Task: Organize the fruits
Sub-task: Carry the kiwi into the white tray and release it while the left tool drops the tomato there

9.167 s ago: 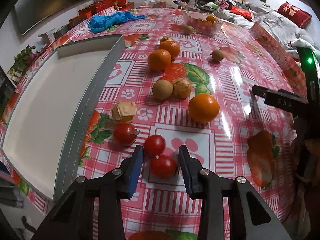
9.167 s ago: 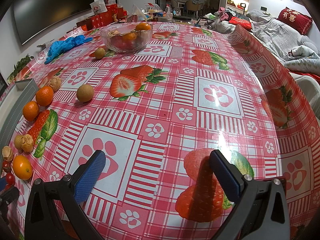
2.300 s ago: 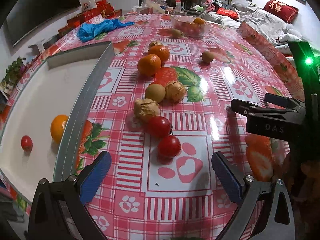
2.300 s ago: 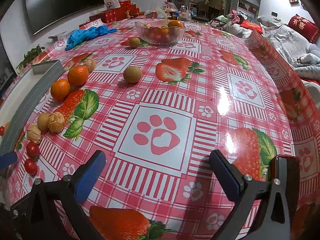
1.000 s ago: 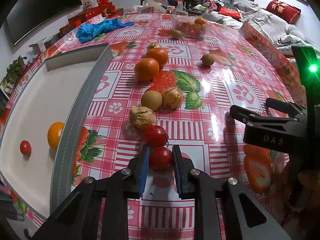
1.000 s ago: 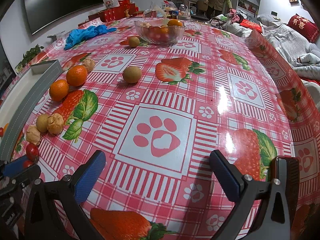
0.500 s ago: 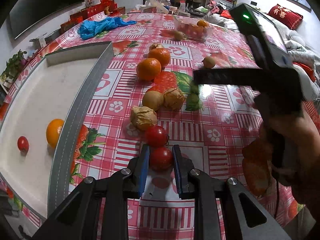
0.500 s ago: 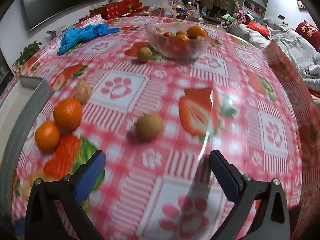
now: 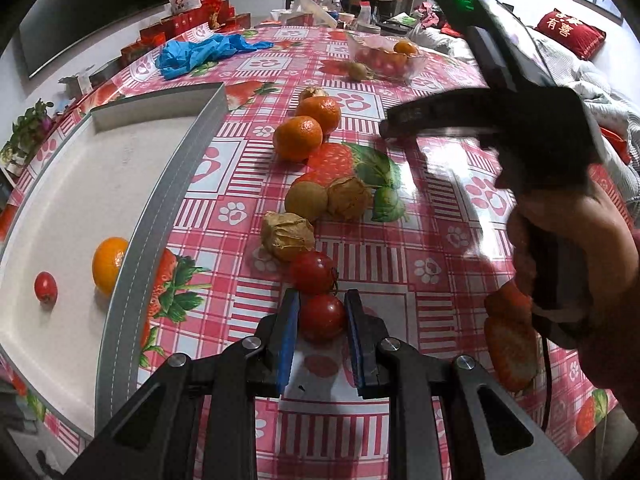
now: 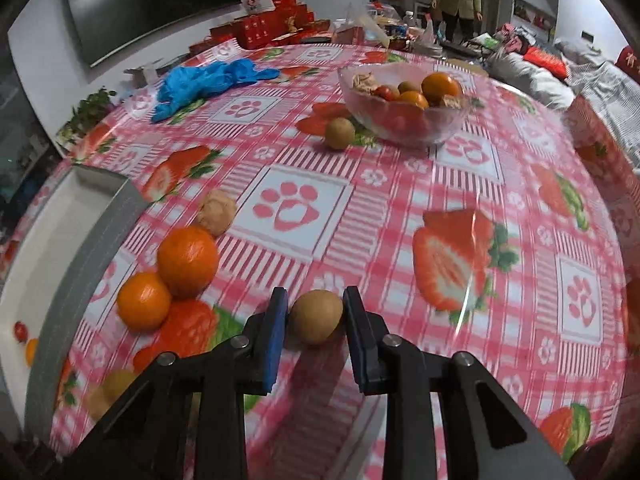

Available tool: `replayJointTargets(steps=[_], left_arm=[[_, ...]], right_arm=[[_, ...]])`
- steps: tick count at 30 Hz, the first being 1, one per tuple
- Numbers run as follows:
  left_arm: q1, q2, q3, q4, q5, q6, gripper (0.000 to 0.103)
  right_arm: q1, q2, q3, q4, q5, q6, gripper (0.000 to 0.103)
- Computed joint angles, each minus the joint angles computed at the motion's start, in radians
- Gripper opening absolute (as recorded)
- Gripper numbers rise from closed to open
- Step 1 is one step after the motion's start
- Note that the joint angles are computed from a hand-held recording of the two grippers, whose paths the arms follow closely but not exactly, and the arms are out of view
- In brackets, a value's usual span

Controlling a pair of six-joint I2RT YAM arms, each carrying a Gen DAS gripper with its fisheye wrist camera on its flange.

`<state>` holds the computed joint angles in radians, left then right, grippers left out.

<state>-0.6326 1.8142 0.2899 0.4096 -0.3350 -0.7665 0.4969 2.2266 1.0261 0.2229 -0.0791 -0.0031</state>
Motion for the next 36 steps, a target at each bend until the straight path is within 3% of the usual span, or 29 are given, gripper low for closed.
replayJointTargets(steps=[7,15,27,36], left_arm=[[0.003,-0.01,-0.028,0.032,0.01,-0.003,0.024],[0.005,-0.035,-0.07,0.052,0.015,-0.024,0.024],[0.015,-0.112,-0.137,0.072,0.015,-0.027,0.024],[0.105,-0.343,-0.189,-0.039,-0.001,0.048,0.024]], right_arm=[[-0.075,-0.097,-0.181,0.061,-0.116,-0.003,0.031],[-0.1,-0.167,-0.31,0.11,-0.139,-0.013,0.031],[-0.104,-0.211,-0.365,0.099,-0.155,-0.001,0.031],[-0.055,-0.267,-0.364,0.055,-0.154,0.023,0.031]])
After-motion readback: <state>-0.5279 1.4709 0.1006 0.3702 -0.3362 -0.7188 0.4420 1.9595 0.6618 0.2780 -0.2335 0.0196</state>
